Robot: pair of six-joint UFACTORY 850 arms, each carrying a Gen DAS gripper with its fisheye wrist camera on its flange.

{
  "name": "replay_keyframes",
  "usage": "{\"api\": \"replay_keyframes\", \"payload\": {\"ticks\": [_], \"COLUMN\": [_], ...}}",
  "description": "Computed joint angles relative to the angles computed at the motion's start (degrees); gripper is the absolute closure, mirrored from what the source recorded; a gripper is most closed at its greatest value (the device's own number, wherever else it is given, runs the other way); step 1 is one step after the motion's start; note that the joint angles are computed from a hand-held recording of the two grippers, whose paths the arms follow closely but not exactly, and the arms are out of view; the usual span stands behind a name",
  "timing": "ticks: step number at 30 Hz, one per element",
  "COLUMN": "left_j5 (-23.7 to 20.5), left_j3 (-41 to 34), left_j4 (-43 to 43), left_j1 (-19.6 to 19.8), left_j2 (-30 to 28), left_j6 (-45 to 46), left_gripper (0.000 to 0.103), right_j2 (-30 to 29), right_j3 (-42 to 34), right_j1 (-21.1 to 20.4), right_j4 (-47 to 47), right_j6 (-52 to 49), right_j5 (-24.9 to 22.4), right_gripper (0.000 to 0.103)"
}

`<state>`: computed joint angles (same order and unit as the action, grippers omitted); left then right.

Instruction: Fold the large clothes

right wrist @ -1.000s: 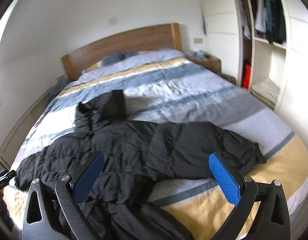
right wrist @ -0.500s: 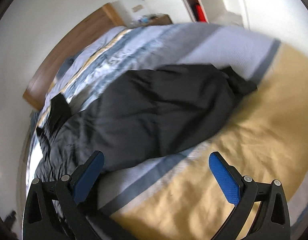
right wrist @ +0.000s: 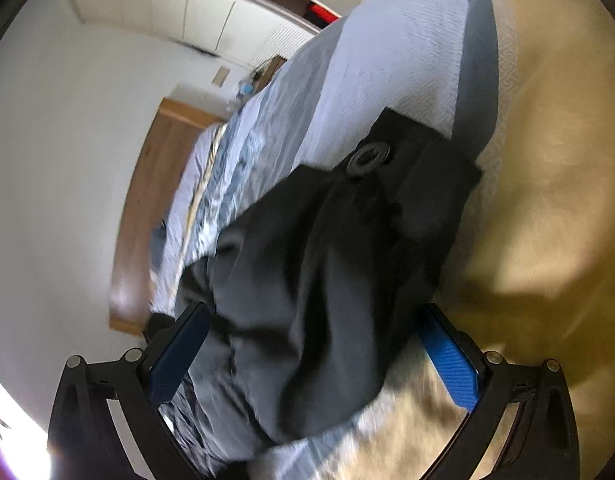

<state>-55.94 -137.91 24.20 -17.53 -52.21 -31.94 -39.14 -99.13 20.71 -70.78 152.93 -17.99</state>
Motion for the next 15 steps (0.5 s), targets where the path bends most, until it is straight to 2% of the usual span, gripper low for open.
{"api": "replay_keyframes", "payload": {"ticks": [1, 3, 4, 5, 6, 8, 11, 15], "left_j5": [0.0, 0.2, 0.7, 1.0, 1.3, 2.1, 4.3, 7.5], "left_j3": [0.0, 0.0, 1.0, 1.4, 1.9, 3.1, 6.1, 10.9], "left_j4": [0.2, 0.2, 0.2, 0.3, 0.4, 0.2, -0.3, 0.4], "left_j1": [-0.1, -0.2, -0.2, -0.2, -0.2, -0.2, 0.0, 0.2], "left_j2": [0.0, 0.1, 0.6, 0.9, 1.3, 2.2, 4.4, 8.1], "left_j6": [0.0, 0.1, 0.1, 0.1, 0.1, 0.0, -0.5, -2.3], "left_gripper": [0.015, 0.015, 0.015, 0.015, 0.015, 0.015, 0.015, 0.015], "right_j2": [-0.2, 0.2, 0.5, 0.5, 0.1, -0.3, 0.6, -0.1], "right_j3": [-0.1, 1.0, 1.7, 1.8, 1.2, -0.2, -0.4, -5.5], "right_j1": [-0.1, -0.3, -0.5, -0.9, -0.9, -0.9, -0.6, 0.1], "right_j4": [-1.4, -7.3, -10.1, -13.2, -14.3, -15.5, -24.7, -21.0], "right_j6": [2.0, 8.8, 12.0, 15.5, 16.6, 16.4, 22.4, 11.7], "right_j5": [0.0, 0.8, 1.3, 2.3, 2.5, 2.6, 2.4, 2.2], "right_gripper": [0.01, 0.03, 0.047, 0.06, 0.063, 0.078, 0.087, 0.09]}}
